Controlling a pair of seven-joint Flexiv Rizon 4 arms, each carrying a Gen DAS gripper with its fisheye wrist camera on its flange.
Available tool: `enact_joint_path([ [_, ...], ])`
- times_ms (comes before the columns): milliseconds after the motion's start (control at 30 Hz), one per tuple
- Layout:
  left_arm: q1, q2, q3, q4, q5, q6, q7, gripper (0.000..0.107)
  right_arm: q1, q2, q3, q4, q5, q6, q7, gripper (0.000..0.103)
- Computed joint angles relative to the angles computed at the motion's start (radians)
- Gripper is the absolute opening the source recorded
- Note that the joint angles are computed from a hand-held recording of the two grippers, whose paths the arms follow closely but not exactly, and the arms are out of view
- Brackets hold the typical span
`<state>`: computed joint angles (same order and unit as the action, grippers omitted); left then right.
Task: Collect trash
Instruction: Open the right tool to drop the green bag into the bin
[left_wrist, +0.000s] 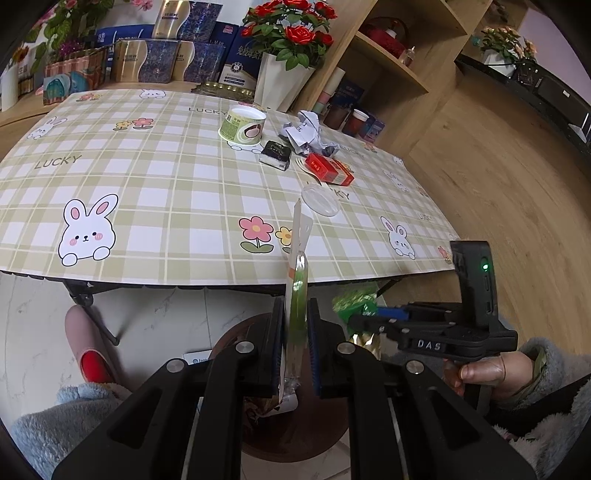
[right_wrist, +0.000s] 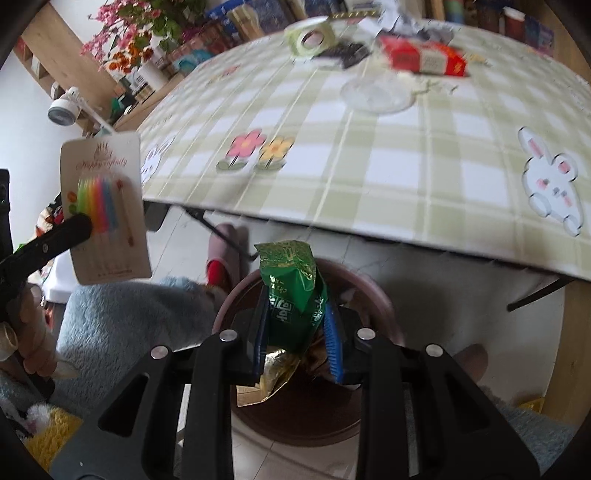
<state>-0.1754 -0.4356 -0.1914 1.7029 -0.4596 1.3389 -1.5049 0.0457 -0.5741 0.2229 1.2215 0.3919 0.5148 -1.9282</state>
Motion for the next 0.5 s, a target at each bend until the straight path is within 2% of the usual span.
enact_joint_path([
  [67,0.001,0.005,-0.002,0.008,-0.001,0.006,0.002,0.012,-0.006,-0.004,0.009,-0.011,0.012,-0.044,-0.003,0.036],
  [100,0.003,0.006,-0.003,0.009,-0.003,0.008,0.003,0.012,-0.003,-0.003,0.007,-0.009,0.01,-0.05,0.0,0.043],
  [133,0.003,0.007,-0.004,0.013,-0.004,0.013,0.003,0.012,0.003,0.002,0.004,-0.002,0.006,-0.042,0.002,0.045],
  [333,0.015,0.017,-0.021,0.038,-0.024,0.032,0.016,0.012,0.017,0.031,-0.013,0.03,-0.007,0.082,0.014,0.061],
  [400,0.019,0.017,-0.028,0.04,-0.032,0.032,0.025,0.012,0.02,0.041,-0.022,0.044,-0.021,0.139,0.029,0.076],
  [500,0.022,0.014,-0.037,0.039,-0.039,0.019,0.046,0.012,0.009,0.056,-0.025,0.062,-0.019,0.212,0.058,0.082],
])
